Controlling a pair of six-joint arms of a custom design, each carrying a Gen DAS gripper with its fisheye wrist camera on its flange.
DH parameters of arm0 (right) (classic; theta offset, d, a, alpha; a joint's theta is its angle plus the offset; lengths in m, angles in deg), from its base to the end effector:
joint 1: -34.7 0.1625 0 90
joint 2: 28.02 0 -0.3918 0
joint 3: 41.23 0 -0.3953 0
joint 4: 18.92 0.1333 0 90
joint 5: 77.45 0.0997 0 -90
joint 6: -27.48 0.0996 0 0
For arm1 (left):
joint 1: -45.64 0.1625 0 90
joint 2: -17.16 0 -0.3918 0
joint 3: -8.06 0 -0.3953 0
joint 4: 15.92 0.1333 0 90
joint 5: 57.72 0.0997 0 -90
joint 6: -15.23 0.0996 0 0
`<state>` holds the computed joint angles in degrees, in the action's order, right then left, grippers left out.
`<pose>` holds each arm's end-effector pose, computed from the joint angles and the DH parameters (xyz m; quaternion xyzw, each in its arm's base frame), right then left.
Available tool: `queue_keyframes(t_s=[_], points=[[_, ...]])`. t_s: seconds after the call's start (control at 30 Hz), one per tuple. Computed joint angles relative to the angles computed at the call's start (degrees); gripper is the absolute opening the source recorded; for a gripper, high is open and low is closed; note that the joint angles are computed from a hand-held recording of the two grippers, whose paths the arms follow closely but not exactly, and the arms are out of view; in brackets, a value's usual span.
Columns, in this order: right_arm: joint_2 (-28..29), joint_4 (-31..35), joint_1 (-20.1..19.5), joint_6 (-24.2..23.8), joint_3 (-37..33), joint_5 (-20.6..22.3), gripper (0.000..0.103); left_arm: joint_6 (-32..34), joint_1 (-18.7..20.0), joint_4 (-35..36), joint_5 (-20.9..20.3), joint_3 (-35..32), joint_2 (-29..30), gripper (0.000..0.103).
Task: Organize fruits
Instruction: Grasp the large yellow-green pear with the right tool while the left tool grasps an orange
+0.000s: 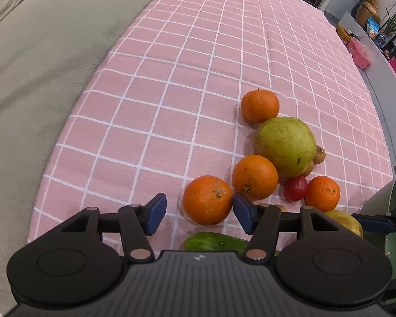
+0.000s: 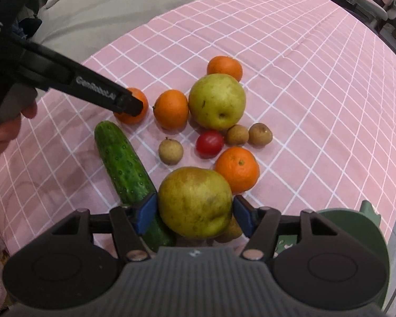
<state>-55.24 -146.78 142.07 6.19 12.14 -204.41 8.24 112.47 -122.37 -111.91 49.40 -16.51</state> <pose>0.3140 -0.7579 0.1098 0.2818 -0.9010 0.0859 0.3184 -0.1499 -0.8372 0.2624 0.1102 0.9426 -0.1501 0.2770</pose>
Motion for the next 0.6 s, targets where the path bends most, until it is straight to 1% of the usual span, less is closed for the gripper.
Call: queue_keyframes(t_s=[0.07, 0.1, 0.13, 0.27, 0.43, 0.53, 0.6], points=[[-0.79, -0.96, 0.18, 0.3, 1.0, 0.75, 0.06, -1.01, 0.32, 0.71, -1.84, -0.68, 0.28, 0.06], [-1.0, -1.25, 0.24, 0.53, 1.26, 0.97, 0.06, -1.57, 0.51, 1.36, -2.77, -1.2, 0.5, 0.052], [-1.35, -1.64, 0.3, 0.79, 1.72, 1.24, 0.06, -1.72, 0.53, 1.4, -2.8, -1.07, 0.49, 0.049], [-2.84, -4.13, 0.41, 2.1, 4.1, 2.15, 0.06, -2.32, 0.34, -0.23, -2.68, 0.75, -0.6, 0.048], [-5.17, -8.02, 0.91, 4.25, 7.57, 3.55, 0.06, 1.12, -1.13, -6.07, -2.03, 4.77, -3.25, 0.047], [-6.62, -10.83, 1.64, 4.02, 9.56, 3.77, 0.06, 2.01, -2.0, -7.19, -3.83, 5.21, -4.37, 0.047], [-7.77, -12.91, 2.13, 4.05, 11.07, 3.78, 0.06, 1.46, -2.33, -7.72, -6.44, 5.83, -5.37, 0.047]])
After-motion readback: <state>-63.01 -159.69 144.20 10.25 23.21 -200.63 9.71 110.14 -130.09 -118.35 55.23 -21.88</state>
